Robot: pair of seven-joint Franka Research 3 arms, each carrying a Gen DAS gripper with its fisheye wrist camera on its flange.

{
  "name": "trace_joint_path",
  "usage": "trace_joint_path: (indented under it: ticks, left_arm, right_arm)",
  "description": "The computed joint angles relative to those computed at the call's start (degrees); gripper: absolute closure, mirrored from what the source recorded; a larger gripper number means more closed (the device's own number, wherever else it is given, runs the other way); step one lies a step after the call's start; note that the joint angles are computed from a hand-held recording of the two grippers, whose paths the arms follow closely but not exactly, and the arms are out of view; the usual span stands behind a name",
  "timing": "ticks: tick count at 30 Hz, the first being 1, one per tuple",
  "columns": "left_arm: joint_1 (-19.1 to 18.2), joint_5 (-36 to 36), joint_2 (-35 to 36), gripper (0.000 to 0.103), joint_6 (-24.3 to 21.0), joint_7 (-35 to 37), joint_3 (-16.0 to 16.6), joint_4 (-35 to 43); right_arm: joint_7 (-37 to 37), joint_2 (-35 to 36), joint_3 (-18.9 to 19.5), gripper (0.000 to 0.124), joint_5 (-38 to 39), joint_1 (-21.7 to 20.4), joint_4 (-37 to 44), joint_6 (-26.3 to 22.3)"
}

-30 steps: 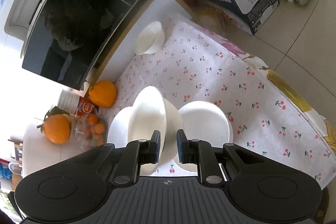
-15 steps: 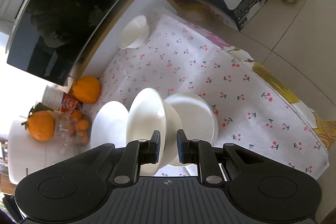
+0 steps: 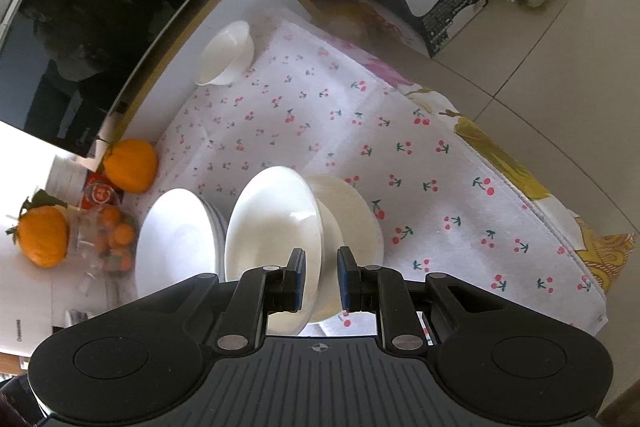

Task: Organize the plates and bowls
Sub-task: 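Lower the cream bowl into the white bowl and open both grippers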

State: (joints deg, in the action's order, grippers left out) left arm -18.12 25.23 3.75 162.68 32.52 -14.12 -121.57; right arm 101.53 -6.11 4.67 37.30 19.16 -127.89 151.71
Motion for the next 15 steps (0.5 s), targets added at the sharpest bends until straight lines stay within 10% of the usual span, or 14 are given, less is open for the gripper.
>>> trace_joint_path:
  ticks: [15]
  left_arm:
    - [-0.88, 1.37, 1.69, 0.089, -1.82, 0.05, 0.10, 1.42]
  right_arm:
    - [2.43, 1.33, 0.21, 0.104, -4.05, -0.44, 0.78, -1.41]
